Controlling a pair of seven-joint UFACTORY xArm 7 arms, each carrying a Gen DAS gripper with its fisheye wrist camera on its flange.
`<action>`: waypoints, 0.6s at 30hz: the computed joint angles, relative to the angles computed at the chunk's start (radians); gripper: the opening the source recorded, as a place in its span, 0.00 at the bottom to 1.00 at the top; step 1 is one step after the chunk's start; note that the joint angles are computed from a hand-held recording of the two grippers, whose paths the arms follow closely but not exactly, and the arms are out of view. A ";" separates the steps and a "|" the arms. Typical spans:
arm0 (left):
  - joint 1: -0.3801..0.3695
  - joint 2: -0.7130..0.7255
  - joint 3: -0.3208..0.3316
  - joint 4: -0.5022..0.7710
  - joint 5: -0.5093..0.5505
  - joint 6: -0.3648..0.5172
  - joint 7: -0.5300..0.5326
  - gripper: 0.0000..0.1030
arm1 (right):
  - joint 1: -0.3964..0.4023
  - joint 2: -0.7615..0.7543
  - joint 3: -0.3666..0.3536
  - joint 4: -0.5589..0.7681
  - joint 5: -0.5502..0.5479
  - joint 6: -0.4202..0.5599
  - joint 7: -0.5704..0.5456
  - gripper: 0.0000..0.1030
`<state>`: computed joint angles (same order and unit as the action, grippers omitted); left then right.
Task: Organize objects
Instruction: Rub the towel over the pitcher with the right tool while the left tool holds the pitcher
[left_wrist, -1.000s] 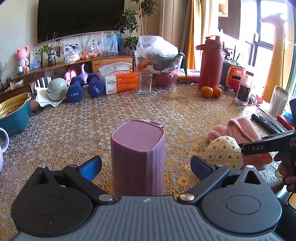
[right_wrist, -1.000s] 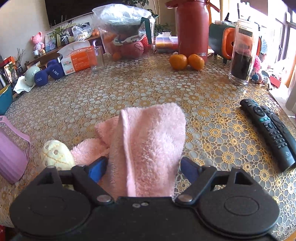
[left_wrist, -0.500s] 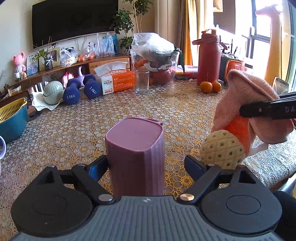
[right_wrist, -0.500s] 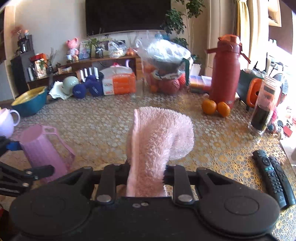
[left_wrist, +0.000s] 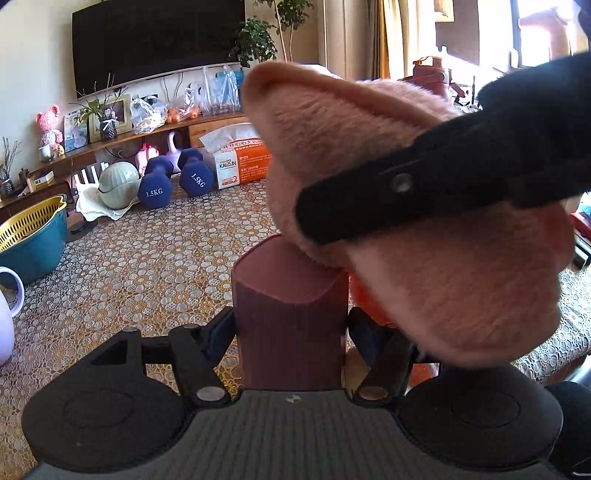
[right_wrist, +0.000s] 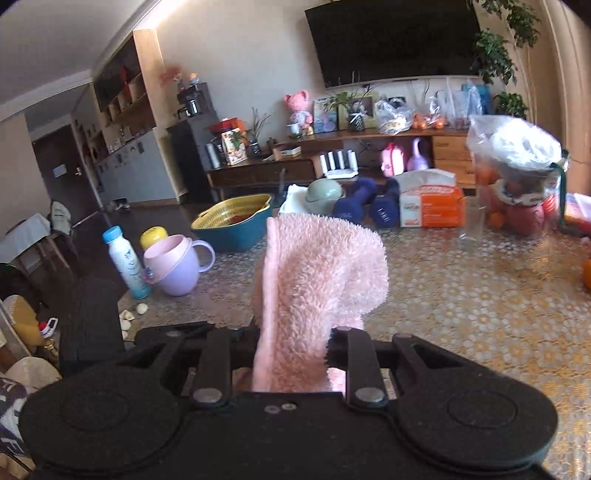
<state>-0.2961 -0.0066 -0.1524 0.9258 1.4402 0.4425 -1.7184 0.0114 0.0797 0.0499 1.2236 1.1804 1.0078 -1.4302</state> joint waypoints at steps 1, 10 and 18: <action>-0.001 0.000 -0.001 0.000 0.001 0.002 0.001 0.65 | 0.003 0.013 0.003 0.012 -0.009 0.011 0.020 0.22; -0.003 -0.002 -0.001 -0.003 0.031 0.000 -0.012 0.64 | -0.003 0.066 0.027 0.043 -0.041 0.031 0.084 0.21; -0.005 0.000 -0.003 0.005 0.053 0.001 -0.011 0.63 | 0.007 0.058 0.029 0.025 -0.026 -0.077 0.069 0.20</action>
<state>-0.3015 -0.0065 -0.1552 0.9310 1.4928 0.4430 -1.7294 0.0183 0.1381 0.0788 1.2485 1.1540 0.9305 -1.3609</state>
